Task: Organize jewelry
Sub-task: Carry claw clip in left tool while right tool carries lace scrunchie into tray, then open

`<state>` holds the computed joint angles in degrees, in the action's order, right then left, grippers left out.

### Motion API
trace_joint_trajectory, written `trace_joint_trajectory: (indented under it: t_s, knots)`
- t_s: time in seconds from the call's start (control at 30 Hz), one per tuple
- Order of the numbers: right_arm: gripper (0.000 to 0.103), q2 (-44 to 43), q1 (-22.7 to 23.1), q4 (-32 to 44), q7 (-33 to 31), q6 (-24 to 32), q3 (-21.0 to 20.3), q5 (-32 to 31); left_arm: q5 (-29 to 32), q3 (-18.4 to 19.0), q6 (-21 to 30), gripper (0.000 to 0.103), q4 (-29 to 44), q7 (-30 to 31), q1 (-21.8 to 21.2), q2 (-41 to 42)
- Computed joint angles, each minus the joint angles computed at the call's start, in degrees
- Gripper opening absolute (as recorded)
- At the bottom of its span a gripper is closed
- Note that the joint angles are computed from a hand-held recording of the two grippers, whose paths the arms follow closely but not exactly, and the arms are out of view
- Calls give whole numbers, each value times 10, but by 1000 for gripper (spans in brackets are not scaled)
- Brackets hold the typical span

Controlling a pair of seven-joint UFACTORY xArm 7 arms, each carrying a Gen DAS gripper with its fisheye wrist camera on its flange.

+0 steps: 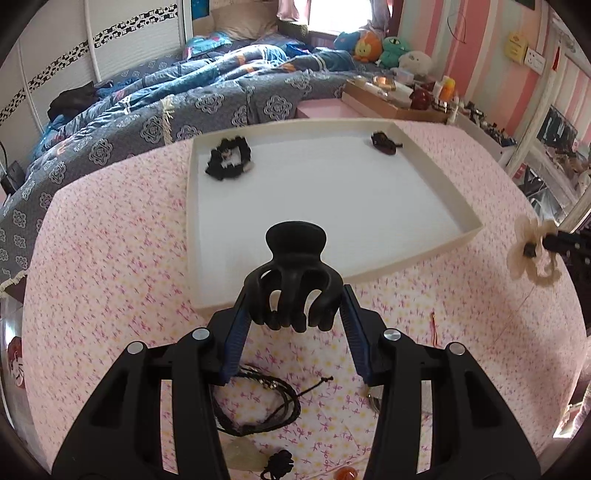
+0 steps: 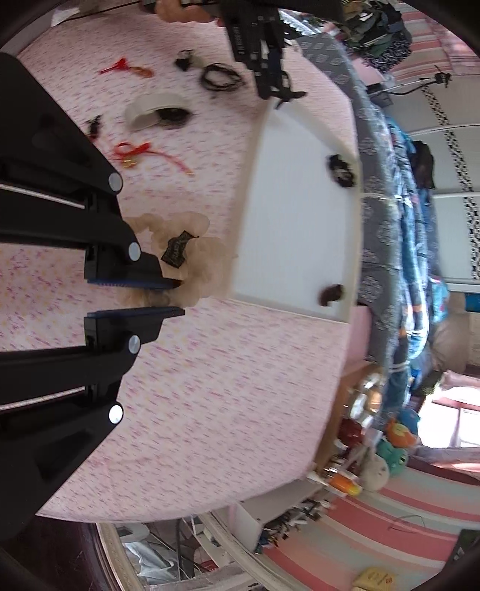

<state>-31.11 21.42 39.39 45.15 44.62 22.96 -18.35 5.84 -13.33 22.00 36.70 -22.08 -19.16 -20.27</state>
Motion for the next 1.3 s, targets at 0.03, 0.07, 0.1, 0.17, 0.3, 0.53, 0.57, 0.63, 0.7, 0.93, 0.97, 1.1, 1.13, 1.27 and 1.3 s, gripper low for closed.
trace_joint_trajectory:
  t_s: [0.03,0.07,0.1,0.17,0.3,0.53,0.57,0.63,0.7,0.93,0.97,1.1,1.13,1.27,1.3]
  knots:
    - [9,6,-7,9,1,-6,-2,-6,2,1,0,47,5,0,2,0]
    - [9,14,-13,17,1,-13,-4,-11,2,2,1,47,9,2,3,2]
    - [9,21,-18,24,3,-18,-4,-15,6,2,1,47,15,0,7,5]
    - [9,50,-34,48,8,-33,-3,-33,13,1,1,47,33,-1,14,19]
    - [9,122,-59,101,40,-55,0,-83,0,25,-5,47,82,24,20,75]
    - [9,289,-56,220,120,-54,-30,-175,12,42,8,47,175,46,36,189]
    - [9,310,-51,235,128,-49,-37,-188,-2,46,12,47,187,61,35,203]
    - [9,341,-40,257,141,-48,-54,-198,-7,51,18,47,207,70,35,229]
    - [9,371,-29,277,154,-47,-72,-210,-40,52,27,47,223,97,37,251]
    - [9,434,7,325,144,-50,-131,-198,-60,55,32,47,255,123,33,296]
    - [9,442,12,332,138,-49,-138,-192,-60,55,34,47,260,125,32,300]
    - [9,462,39,356,132,-39,-167,-193,-66,58,40,47,275,131,34,312]
    - [9,466,45,361,131,-35,-172,-195,-64,60,42,47,279,126,33,315]
    - [10,482,62,385,120,-11,-184,-199,-59,63,50,48,289,122,31,324]
    - [12,486,65,391,115,-5,-184,-200,-56,63,51,48,291,121,31,325]
